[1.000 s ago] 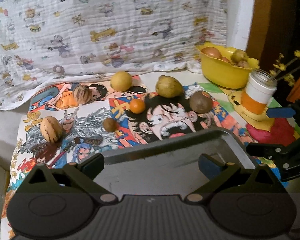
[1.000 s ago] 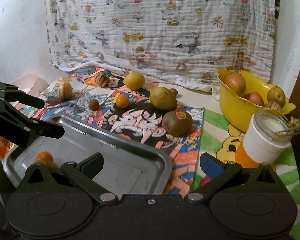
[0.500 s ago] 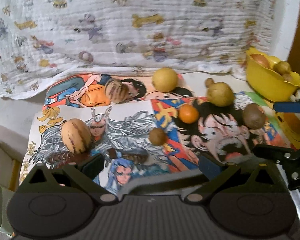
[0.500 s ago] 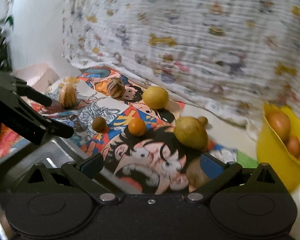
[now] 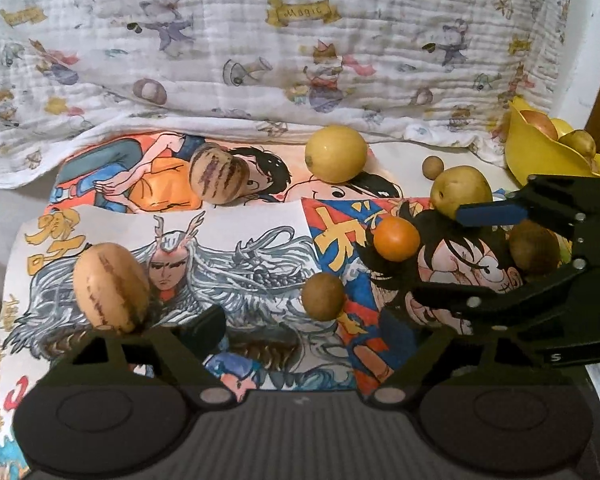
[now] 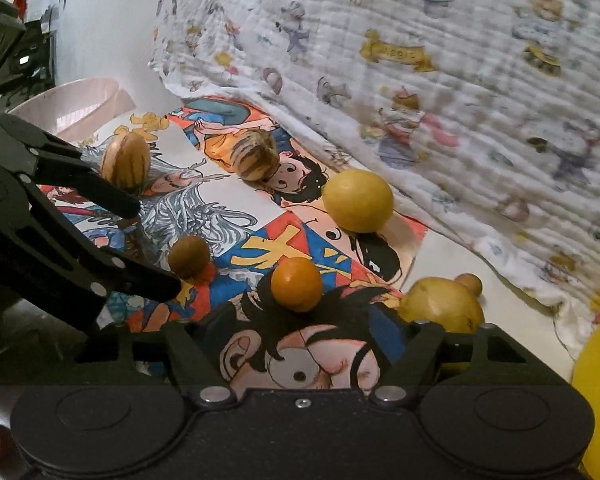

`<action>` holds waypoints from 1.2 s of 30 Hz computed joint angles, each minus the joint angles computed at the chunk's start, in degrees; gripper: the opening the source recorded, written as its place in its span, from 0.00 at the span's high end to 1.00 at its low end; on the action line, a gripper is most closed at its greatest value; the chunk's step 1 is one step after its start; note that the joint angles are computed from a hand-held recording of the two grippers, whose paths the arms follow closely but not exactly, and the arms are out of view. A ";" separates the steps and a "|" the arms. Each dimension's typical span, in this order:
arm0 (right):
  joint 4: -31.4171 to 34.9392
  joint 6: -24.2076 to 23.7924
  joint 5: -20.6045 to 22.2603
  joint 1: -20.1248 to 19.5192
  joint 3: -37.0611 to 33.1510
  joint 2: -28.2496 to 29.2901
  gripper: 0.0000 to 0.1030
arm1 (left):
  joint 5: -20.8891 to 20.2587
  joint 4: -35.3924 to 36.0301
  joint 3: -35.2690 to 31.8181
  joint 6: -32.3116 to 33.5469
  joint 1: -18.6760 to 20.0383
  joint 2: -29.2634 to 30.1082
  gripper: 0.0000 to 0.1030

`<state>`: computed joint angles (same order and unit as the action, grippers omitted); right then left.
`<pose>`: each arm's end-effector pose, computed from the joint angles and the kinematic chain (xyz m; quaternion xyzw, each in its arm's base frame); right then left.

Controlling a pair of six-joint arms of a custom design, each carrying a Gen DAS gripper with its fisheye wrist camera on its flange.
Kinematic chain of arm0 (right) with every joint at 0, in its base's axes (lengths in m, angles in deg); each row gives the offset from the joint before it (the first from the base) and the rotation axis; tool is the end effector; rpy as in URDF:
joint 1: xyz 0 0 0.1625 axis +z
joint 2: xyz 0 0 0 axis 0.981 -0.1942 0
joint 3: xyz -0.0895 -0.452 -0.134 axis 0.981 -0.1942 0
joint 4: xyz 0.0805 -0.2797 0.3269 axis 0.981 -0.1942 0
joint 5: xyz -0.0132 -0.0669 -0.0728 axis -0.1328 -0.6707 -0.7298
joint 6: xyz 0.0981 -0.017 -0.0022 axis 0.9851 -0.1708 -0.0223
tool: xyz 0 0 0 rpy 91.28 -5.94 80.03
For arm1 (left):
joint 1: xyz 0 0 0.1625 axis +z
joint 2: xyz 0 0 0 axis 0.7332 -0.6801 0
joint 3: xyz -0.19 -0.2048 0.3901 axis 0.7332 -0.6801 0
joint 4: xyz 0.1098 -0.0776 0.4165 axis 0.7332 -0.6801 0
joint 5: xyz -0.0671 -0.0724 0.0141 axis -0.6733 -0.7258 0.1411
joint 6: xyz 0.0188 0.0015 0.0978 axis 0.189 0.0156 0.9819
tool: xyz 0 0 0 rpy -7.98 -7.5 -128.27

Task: Organize fruits
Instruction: 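Grasp a small orange with the right gripper while the left grasps a small brown fruit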

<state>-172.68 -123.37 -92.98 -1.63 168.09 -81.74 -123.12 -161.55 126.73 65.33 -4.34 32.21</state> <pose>-0.0295 -0.6923 0.3486 0.4684 -0.8156 0.2169 0.2613 -0.3866 -0.6431 -0.0836 0.1738 0.8881 -0.3016 0.3002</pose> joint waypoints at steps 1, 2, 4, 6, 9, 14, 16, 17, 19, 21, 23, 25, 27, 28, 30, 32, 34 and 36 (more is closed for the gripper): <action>-0.18 -0.11 -0.07 0.05 -0.12 0.28 0.32 | -0.35 -0.16 -0.11 0.20 0.19 0.05 0.23; -0.32 -0.25 -0.17 0.08 -0.33 0.58 0.34 | -0.79 -0.47 -0.10 0.40 0.40 0.05 0.26; -0.96 -0.47 -0.51 0.14 -0.67 1.25 0.38 | -1.51 -1.09 -0.04 0.67 0.75 0.00 0.30; -0.99 -0.26 -0.63 0.18 -1.09 1.76 0.41 | -2.03 -1.63 0.01 0.81 1.05 0.01 0.37; -0.40 -0.15 -0.67 0.30 -1.72 2.37 0.47 | -2.37 -2.96 0.07 1.76 1.37 0.08 0.41; -0.85 -0.42 -0.79 0.58 -2.19 3.24 0.52 | -3.65 -4.75 -0.14 3.50 1.84 0.29 0.49; -0.92 -0.49 -0.74 0.68 -2.39 3.56 0.55 | -4.14 -5.38 -0.26 4.23 1.91 0.47 0.54; -0.97 -0.44 -0.76 0.73 -2.48 3.69 0.58 | -4.40 -5.66 -0.36 4.65 1.95 0.58 0.59; -0.91 0.01 -0.90 0.79 -2.60 3.81 0.61 | -4.97 -6.17 -0.50 5.20 2.04 0.75 0.65; -0.67 0.74 -0.92 0.85 -2.76 3.91 0.65 | -5.68 -6.37 -0.47 5.17 2.12 0.73 0.71; -0.70 1.10 -0.79 0.81 -2.67 3.82 0.66 | -5.87 -6.43 -0.40 4.88 2.10 0.70 0.73; -0.90 1.61 -0.35 0.63 -2.35 3.52 0.66 | -6.02 -6.67 -0.21 4.50 2.12 0.58 0.73; -1.09 2.17 0.34 0.37 -1.91 3.03 0.66 | -5.97 -7.13 0.14 3.87 2.00 0.40 0.73; -0.99 2.65 0.69 0.22 -1.68 2.65 0.66 | -5.93 -7.37 0.36 3.74 1.88 0.30 0.74; -0.30 3.84 1.20 -0.01 -1.22 1.80 0.66 | -6.18 -7.77 1.04 3.25 1.55 -0.12 0.74; 0.61 4.48 2.05 -0.28 -0.45 0.59 0.66 | -6.57 -8.29 1.82 2.75 1.15 -0.57 0.74; 1.02 4.30 2.77 -0.49 0.69 -0.76 0.66 | -6.44 -8.65 2.71 2.20 0.55 -1.01 0.74; 1.78 4.40 3.63 -0.70 1.75 -2.17 0.66 | -6.23 -9.12 3.60 1.83 -0.14 -1.38 0.74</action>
<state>-170.90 -118.96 -89.35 -2.33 169.84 -83.91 -129.35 -170.67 130.33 67.15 -4.48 30.83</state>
